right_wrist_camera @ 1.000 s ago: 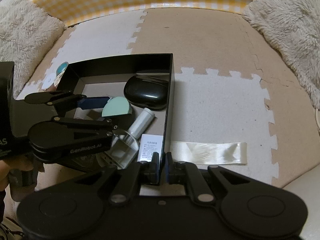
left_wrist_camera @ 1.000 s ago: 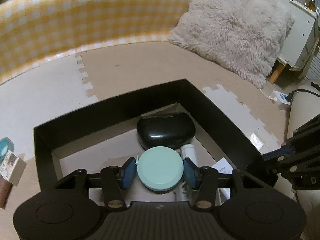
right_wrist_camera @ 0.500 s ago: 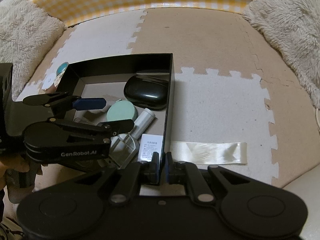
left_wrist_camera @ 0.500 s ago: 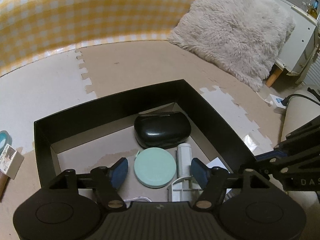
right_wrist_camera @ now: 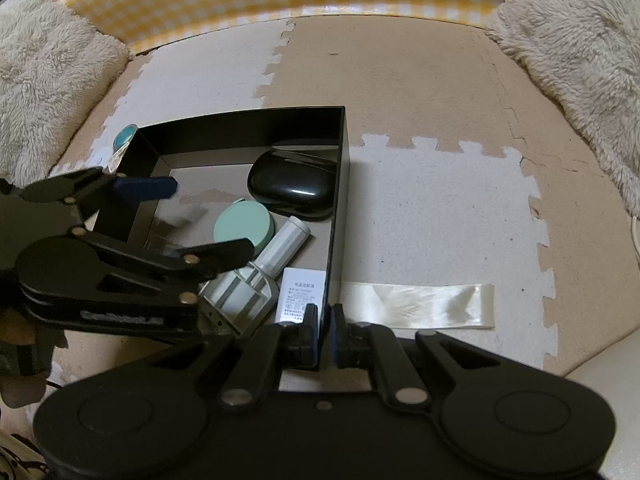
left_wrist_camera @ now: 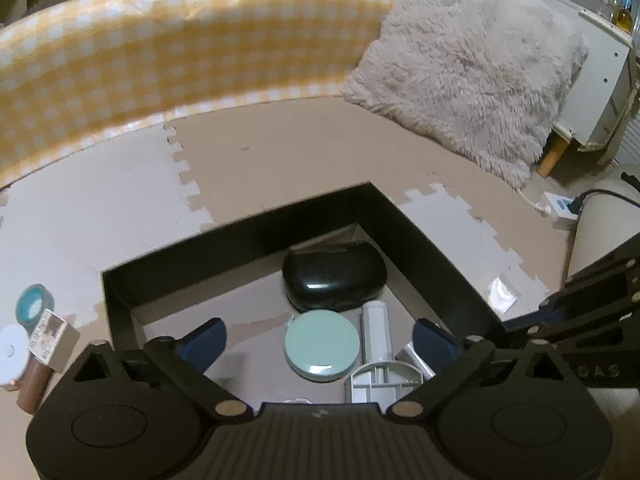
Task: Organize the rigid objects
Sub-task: 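Carry the green compact with the left tool into the black tray and release, then move the left tool to the boxed gel polish bottle and grasp it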
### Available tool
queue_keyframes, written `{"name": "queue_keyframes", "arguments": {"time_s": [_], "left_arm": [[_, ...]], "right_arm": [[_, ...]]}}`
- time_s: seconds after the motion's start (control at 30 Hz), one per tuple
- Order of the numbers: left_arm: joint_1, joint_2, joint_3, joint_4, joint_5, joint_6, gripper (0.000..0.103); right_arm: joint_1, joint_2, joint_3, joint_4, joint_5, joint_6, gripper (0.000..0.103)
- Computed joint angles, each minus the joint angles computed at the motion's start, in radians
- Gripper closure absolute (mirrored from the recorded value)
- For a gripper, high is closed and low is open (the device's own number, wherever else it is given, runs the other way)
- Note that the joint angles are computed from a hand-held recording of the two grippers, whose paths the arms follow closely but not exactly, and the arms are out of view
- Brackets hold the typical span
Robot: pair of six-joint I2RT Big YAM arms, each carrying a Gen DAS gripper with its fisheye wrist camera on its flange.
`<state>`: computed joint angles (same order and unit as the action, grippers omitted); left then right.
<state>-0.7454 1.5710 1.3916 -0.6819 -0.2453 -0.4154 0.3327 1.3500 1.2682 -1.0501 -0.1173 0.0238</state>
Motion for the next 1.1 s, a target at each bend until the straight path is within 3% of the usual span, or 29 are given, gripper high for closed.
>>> {"name": "queue_keyframes", "arguments": {"time_s": [0.47, 0.73, 0.97, 1.1], "left_arm": [[0.048, -0.095, -0.021, 0.012, -0.129, -0.008, 0.000], [0.122, -0.165, -0.073, -0.018, -0.205, -0.081, 0.000], [0.187, -0.179, -0.127, -0.062, -0.209, -0.242, 0.000], [0.240, -0.198, -0.192, -0.016, -0.070, -0.384, 0.000]], "right_arm": [[0.000, 0.000, 0.000, 0.000, 0.001, 0.000, 0.096], [0.001, 0.000, 0.000, 0.000, 0.001, 0.000, 0.096], [0.000, 0.000, 0.000, 0.000, 0.002, -0.001, 0.096], [0.001, -0.001, -0.001, 0.001, 0.001, 0.000, 0.096]]}}
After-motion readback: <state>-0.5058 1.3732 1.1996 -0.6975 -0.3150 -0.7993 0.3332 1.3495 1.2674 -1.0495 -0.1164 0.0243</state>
